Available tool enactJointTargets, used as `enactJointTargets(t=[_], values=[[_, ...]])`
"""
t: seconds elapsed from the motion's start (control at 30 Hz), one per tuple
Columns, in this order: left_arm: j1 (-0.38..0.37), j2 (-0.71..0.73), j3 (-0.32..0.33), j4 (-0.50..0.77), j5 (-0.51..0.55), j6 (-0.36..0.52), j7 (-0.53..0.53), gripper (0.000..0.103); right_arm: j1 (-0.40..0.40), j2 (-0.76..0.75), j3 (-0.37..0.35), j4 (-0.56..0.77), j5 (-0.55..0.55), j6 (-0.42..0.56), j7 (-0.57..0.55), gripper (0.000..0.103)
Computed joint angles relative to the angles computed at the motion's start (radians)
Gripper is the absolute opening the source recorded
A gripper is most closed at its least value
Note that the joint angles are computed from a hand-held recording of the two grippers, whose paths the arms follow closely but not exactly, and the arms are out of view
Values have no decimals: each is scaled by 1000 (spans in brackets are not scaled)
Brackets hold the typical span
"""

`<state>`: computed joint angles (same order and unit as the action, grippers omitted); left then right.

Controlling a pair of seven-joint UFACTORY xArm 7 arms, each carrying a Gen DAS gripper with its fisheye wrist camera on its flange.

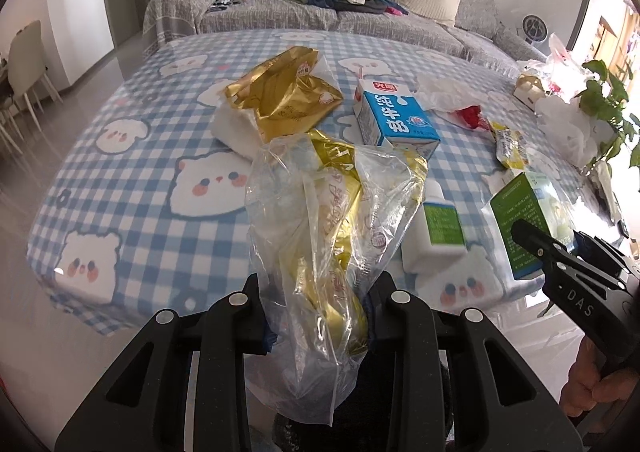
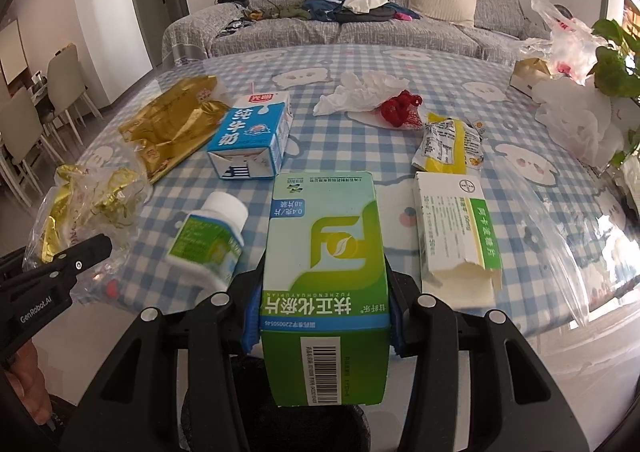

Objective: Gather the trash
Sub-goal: 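Carry the green box and the foil bag down toward the black trash bin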

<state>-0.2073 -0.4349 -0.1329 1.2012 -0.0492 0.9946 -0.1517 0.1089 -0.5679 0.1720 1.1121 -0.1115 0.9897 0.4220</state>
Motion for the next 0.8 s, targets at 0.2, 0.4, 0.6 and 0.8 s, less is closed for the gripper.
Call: enactJointTargets(t=[0.2,0.4,0.6,0.8], values=[[-6,-96,9,-62,-15,24,12,30,5,-82,19,-29,3,23,27,45],[-16,-210,16,-140,-45,50,24,30,10,-176,34,-66,16,45,51,45],[-18,-289,16,-192,-65,59,15,30,7,-239,53,-89,21,55,69,45],[-25,-384,20,-281,-85,91,11,30,19,-299,65,-131,44,77,88,45]])
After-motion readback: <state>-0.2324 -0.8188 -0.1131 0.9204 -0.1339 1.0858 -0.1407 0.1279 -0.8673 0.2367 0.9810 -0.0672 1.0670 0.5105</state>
